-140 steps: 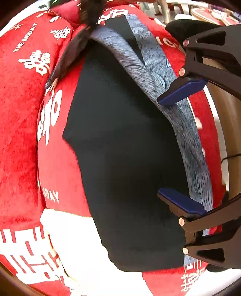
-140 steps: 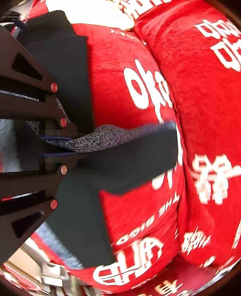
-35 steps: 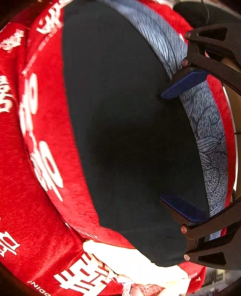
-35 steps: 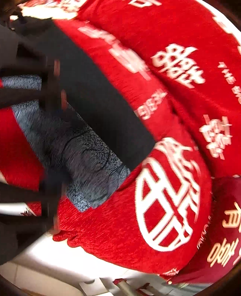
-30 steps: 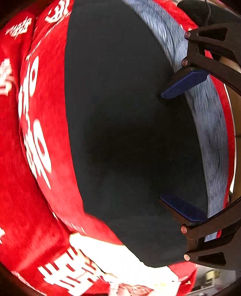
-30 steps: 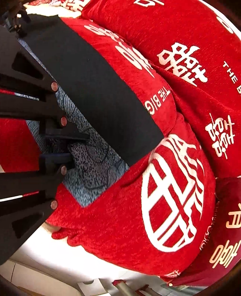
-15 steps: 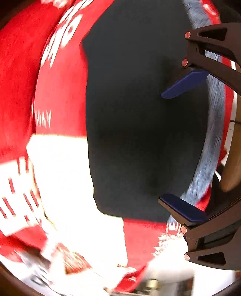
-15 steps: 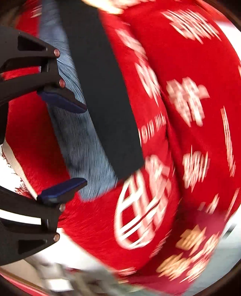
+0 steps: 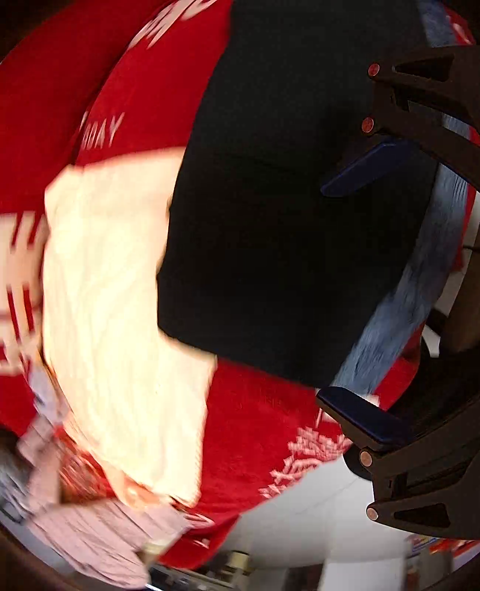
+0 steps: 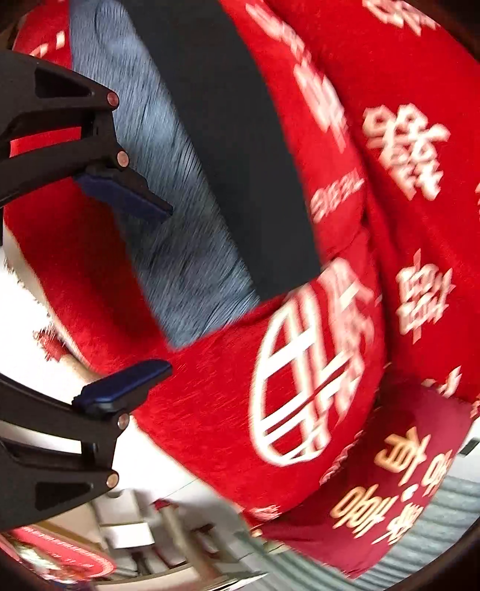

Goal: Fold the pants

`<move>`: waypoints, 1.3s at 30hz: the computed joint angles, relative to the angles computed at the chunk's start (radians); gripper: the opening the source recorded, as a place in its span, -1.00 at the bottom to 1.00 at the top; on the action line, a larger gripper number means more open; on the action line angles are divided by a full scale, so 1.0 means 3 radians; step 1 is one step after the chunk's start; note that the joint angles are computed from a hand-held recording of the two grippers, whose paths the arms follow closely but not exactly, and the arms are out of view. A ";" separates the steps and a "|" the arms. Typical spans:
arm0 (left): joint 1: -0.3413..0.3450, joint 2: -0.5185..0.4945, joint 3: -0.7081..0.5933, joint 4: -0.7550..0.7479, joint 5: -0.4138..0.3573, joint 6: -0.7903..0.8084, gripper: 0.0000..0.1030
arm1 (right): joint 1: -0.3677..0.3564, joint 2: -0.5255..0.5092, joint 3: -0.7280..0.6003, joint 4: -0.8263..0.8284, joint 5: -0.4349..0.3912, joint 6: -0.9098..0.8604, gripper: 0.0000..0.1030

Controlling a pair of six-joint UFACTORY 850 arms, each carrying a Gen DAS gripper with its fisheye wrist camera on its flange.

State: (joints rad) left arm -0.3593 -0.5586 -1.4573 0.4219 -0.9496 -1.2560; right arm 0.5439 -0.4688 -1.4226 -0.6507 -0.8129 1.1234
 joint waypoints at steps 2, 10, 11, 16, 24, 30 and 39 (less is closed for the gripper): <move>-0.0118 -0.0162 -0.0250 0.0029 0.0036 0.0169 1.00 | 0.0171 -0.0184 -0.0306 0.0105 0.0166 -0.0421 0.56; -0.0414 -0.0687 -0.0992 0.0041 -0.0029 0.0803 1.00 | 0.0564 -0.1225 -0.1708 0.1261 0.0126 -0.2425 0.58; -0.0367 -0.0622 -0.0898 -0.0038 0.0045 0.0815 1.00 | 0.0549 -0.1284 -0.1762 0.1296 0.0082 -0.2472 0.58; -0.0038 -0.0148 -0.0176 -0.0628 0.0617 0.0824 1.00 | 0.0249 -0.0974 -0.1267 0.1404 0.0409 -0.2174 0.71; 0.0060 0.0202 0.0278 -0.0299 0.0777 0.0508 1.00 | -0.0294 -0.0520 -0.0489 0.0837 0.0473 -0.0935 0.99; 0.0234 0.0542 0.0730 -0.0230 0.0734 0.0088 1.00 | -0.0250 -0.0270 -0.0190 0.0535 0.0422 -0.0567 0.98; 0.0168 0.0899 0.1311 -0.0231 0.1056 -0.0022 1.00 | 0.0116 -0.0064 0.0152 0.1294 0.1052 -0.1705 0.98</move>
State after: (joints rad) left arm -0.3091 -0.2889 -1.0641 0.3527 -0.6327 -1.2627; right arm 0.5786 -0.4880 -1.3769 -0.2624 -0.4972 0.6118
